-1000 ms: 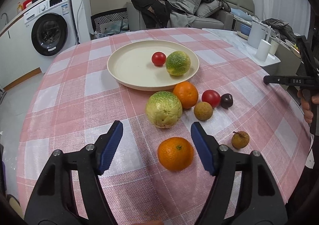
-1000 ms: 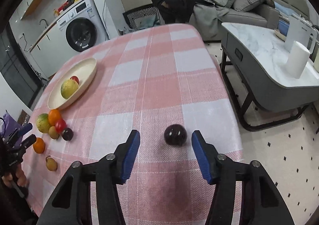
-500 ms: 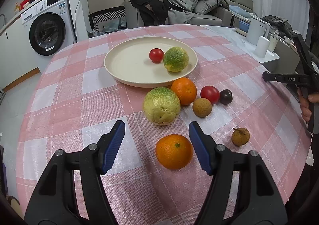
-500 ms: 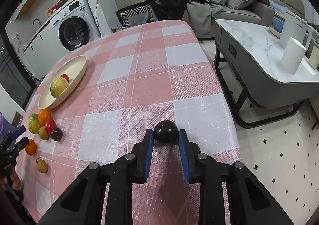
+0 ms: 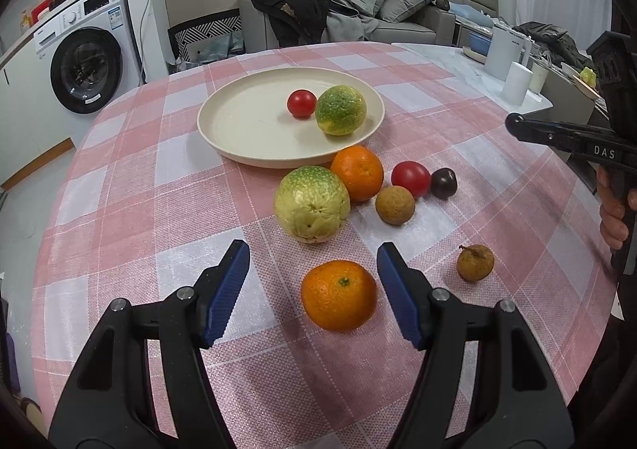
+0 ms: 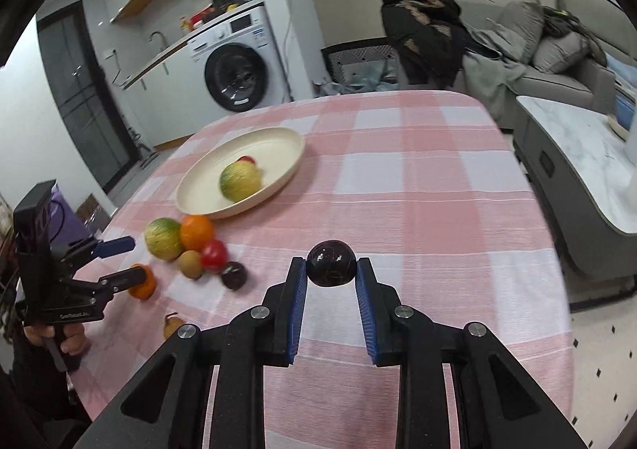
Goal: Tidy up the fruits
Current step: 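Grasp the dark purple plum with the right gripper while the left gripper grasps the mandarin orange, then carry the plum in the right gripper while the left gripper carries the orange over the plate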
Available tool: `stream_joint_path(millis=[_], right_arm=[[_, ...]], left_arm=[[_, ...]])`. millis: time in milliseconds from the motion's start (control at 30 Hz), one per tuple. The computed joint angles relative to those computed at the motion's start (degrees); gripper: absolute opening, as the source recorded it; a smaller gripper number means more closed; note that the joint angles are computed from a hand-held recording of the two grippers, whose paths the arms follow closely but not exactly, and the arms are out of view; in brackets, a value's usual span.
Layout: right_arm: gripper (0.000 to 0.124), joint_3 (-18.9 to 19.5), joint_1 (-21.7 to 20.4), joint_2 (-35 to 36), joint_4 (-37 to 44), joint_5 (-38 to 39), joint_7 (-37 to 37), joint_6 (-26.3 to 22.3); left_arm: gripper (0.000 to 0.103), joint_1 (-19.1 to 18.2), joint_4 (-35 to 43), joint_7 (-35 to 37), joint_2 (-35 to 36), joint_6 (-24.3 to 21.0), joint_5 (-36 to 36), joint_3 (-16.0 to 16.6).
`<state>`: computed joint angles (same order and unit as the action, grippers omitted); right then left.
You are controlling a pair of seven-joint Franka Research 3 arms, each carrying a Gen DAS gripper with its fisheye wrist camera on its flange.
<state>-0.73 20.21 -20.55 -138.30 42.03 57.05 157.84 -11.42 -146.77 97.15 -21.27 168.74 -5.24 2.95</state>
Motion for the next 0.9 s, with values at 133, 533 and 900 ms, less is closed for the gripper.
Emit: stream_joint_path(millis=[133, 533, 900], right_arm=[[0.026, 0.7, 0.9, 0.8, 0.3, -0.2, -0.4, -0.6], [0.026, 0.9, 0.7, 1.2, 0.2, -0.5, 0.2, 0.1], [0.026, 0.8, 1.6, 1.0, -0.1, 0.4, -0.4, 1.4]], left_arm=[[0.063, -1.1, 0.2, 1.9, -0.1, -1.3, -0.8, 0.7], [0.037, -2.6, 0.3, 8.2, 0.5, -3.3, -4.2, 0.8], [0.037, -2.8, -0.8, 7.7, -1.5, 1.5, -7.1, 2.0]])
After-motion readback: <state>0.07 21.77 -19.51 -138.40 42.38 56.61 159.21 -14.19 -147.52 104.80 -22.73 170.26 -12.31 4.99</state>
